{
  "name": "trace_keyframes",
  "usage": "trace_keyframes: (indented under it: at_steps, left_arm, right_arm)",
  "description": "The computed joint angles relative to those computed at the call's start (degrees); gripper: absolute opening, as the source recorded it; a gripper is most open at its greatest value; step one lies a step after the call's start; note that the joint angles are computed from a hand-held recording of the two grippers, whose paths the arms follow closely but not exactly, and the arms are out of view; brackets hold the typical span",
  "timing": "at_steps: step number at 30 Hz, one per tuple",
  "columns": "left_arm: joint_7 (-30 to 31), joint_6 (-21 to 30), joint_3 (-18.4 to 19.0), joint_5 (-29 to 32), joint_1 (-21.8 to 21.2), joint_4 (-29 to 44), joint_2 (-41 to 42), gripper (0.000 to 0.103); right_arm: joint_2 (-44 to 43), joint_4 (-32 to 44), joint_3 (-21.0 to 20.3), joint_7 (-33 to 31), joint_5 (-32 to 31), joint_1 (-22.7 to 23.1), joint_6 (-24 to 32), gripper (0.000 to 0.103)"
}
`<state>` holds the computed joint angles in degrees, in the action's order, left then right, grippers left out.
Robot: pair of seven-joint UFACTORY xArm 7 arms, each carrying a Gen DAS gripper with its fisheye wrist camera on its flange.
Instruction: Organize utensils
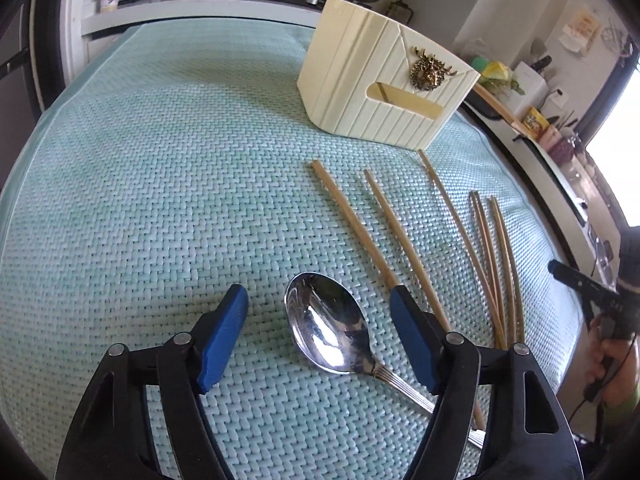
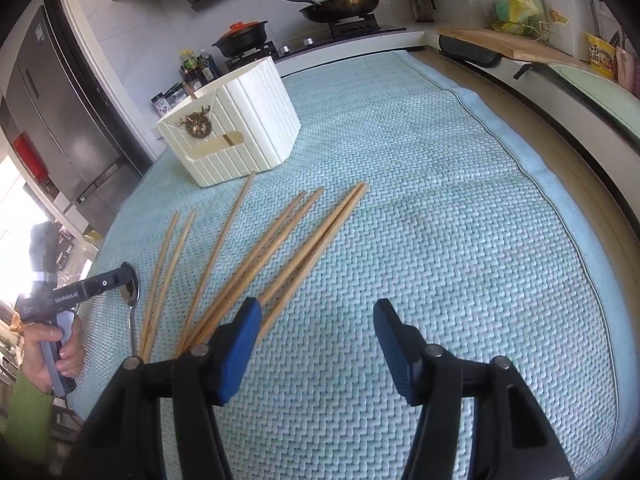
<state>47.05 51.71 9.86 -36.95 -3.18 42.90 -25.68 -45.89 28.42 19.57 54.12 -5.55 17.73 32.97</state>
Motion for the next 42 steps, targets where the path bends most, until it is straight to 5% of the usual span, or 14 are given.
trace_keyframes:
  at_steps: [4, 10, 25, 35, 42]
  left_arm:
    - [0.38, 0.35, -0.52, 1.00, -0.04, 0.40, 0.20, 0.049]
    - [1.07, -0.32, -0.84, 2.58, -0.45, -0.34, -0.40, 0.015]
    - [1.05, -0.03, -1.96, 5.43, -0.88, 1.64, 1.17, 0.014]
    - [-0.30, 0.09, -1.83, 4.77, -0.95, 2.87, 0.41, 0.003]
    - [-1.17, -0.51, -0.93, 4.76, -1.19, 3.73, -4.53, 0.001]
  right_arm:
    - [7.71, 3.45, -2.42, -3.66, -1.03, -1.83, -3.74, 0.039]
    - [19.48, 11.66, -3.83, -7.48, -2.26, -3.35, 1.16, 0.023]
    - [27.76, 22.93, -5.18, -12.07, -5.29, -1.74, 14.41, 0.018]
    - [27.74, 20.13, -10.37, -14.81, 3.58, -2.60, 4.70, 0.007]
    - [19.16, 15.64, -8.21, -13.40, 3.02, -4.08, -2.68, 0.007]
